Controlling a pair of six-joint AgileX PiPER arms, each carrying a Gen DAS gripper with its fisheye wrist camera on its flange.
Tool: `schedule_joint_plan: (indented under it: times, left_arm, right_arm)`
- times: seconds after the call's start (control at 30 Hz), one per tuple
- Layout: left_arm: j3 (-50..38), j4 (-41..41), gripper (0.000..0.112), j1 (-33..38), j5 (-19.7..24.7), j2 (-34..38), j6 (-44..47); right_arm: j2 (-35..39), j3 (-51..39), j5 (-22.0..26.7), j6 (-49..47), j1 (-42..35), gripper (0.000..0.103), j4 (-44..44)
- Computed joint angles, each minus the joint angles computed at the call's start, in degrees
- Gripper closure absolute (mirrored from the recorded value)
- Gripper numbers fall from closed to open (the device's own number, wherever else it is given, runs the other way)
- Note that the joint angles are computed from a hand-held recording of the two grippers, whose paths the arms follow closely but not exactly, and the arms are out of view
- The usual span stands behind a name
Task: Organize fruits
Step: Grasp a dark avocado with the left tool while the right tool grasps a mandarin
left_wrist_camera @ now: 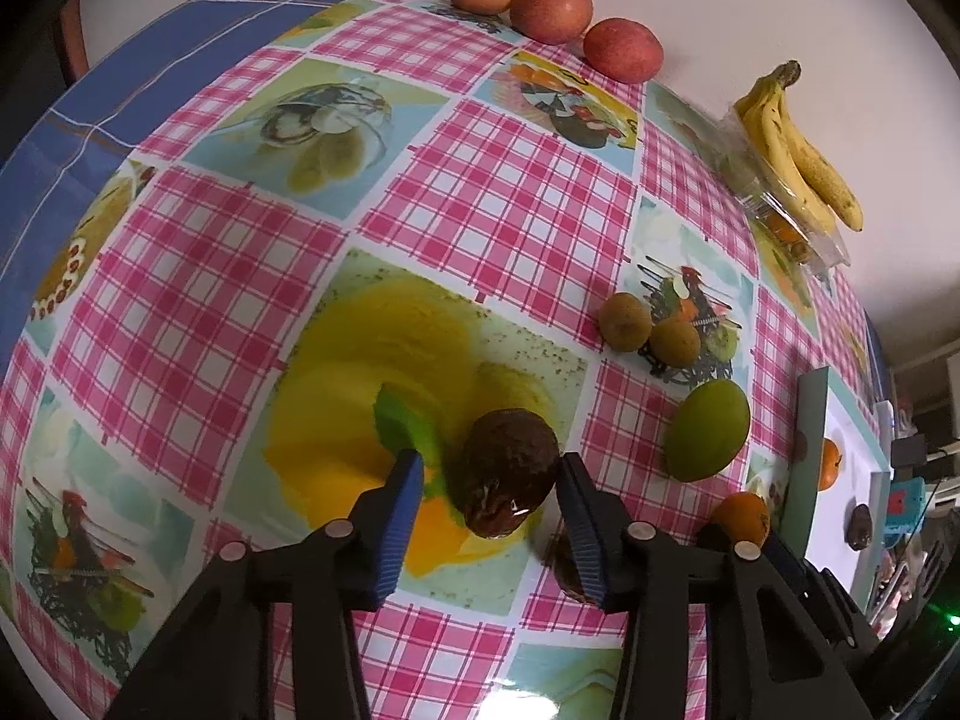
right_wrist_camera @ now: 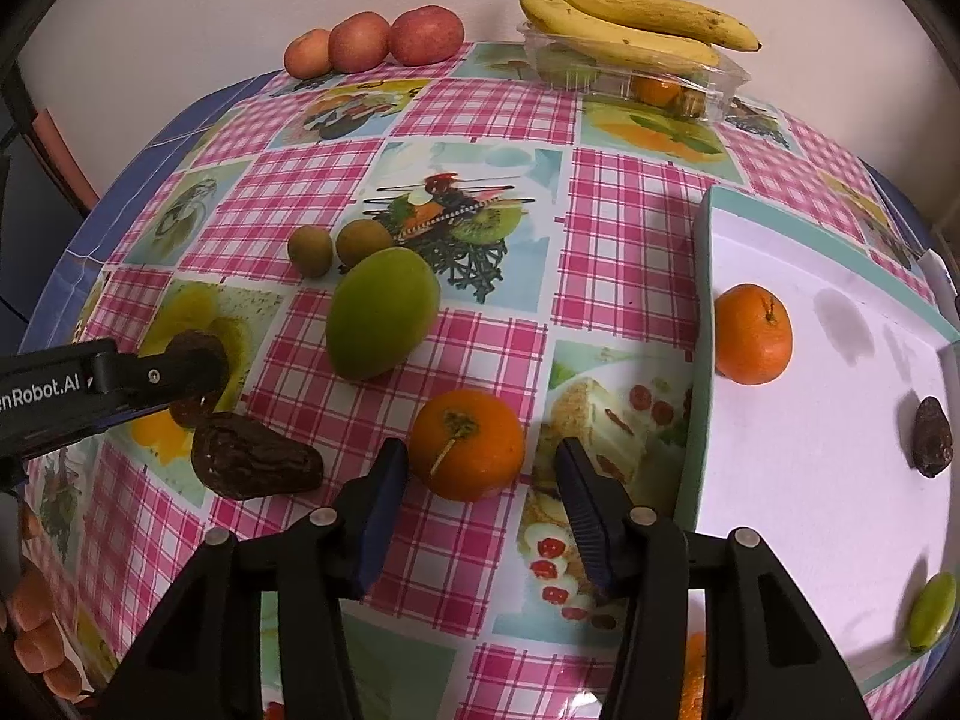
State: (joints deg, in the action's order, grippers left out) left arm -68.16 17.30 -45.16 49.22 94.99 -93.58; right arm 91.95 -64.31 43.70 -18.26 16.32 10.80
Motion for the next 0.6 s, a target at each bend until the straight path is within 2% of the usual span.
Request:
schedule_joint_plan:
  times: [0.2, 0.27, 0.6]
  left_arm:
    - [1.4, 0.2, 0.078, 0.0, -0.1, -1.1, -2.1]
    - [1.6, 0.2, 0.078, 0.0, -0.3, -1.3, -2.7]
    - [3.3, 4.0, 0.078, -1.5, 1.2, -4.4, -10.6]
  right_arm:
    - [-0.2, -0.1, 0.6, -1.0, -1.1, 0.061, 1.8]
    - [-0.3, -0.2, 0.9, -1.7, -1.2, 0.065, 2.6]
    - [-1.1, -1.0, 1.8, -3.8, -2.7, 0.066, 6.5]
